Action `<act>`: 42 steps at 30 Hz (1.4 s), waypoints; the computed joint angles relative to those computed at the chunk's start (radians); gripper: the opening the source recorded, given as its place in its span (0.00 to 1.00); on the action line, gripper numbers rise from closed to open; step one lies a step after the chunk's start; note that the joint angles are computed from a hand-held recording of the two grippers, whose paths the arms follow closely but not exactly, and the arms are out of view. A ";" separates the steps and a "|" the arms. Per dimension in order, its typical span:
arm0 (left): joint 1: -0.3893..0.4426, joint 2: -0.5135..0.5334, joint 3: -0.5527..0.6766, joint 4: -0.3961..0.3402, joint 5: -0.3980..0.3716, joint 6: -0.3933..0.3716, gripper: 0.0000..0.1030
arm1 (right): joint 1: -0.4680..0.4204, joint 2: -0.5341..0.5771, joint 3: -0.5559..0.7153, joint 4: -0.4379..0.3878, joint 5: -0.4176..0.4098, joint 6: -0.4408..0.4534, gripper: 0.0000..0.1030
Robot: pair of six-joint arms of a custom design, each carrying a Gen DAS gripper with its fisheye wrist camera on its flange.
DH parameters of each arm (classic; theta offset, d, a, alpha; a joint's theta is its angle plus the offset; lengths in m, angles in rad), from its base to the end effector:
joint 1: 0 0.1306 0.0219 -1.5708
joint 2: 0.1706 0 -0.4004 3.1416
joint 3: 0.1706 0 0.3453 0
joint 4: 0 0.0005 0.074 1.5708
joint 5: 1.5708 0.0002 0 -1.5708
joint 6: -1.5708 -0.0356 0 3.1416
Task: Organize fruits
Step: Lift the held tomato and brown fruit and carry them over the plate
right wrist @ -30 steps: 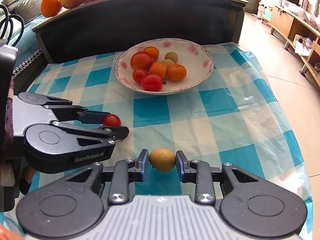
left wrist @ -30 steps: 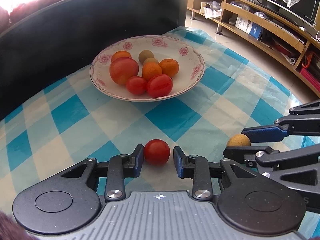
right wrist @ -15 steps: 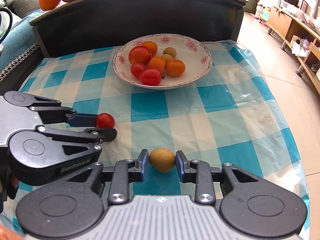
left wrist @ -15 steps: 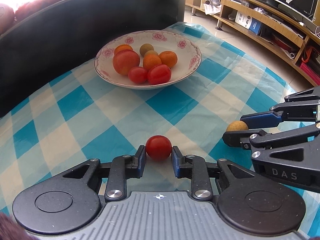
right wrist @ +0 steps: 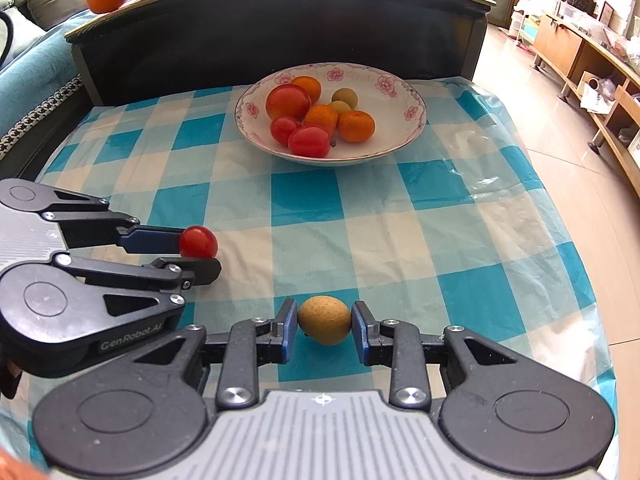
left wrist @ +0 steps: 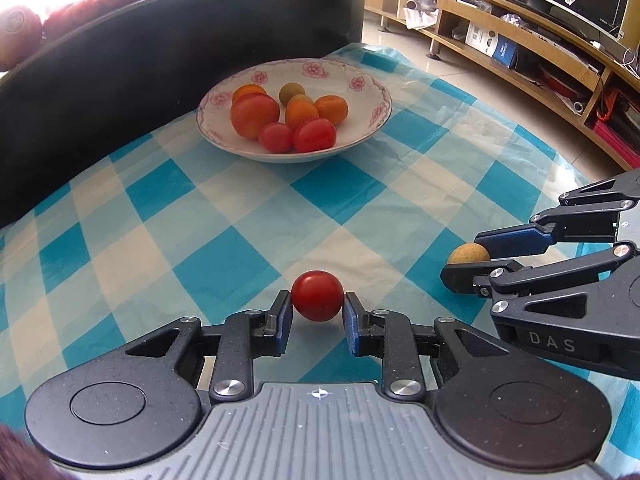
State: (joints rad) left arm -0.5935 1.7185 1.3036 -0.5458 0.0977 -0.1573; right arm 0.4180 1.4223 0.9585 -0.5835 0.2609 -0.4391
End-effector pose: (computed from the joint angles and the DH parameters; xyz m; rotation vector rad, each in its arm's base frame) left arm 0.4336 -0.2973 0.2819 0.9718 2.3588 -0.2956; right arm 0.3636 0.1509 0.2825 0.1170 2.5596 -0.0205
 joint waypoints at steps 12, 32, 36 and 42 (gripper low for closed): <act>0.010 -0.001 -0.024 0.024 0.006 -0.004 0.35 | 0.037 0.006 -0.005 -0.011 0.020 -0.004 0.32; 0.014 0.021 0.012 0.018 -0.004 0.042 0.45 | 0.029 0.006 0.003 -0.009 0.008 -0.003 0.32; 0.005 0.019 0.000 0.025 -0.022 0.018 0.35 | 0.027 0.008 0.006 -0.010 0.006 -0.003 0.32; 0.015 0.026 0.015 0.018 0.002 0.051 0.33 | 0.022 0.011 0.008 -0.007 0.002 -0.002 0.32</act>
State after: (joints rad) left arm -0.5787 1.7440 1.3189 -0.5274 0.1000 -0.1065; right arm 0.4401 1.4331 0.9665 -0.5905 0.2634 -0.4411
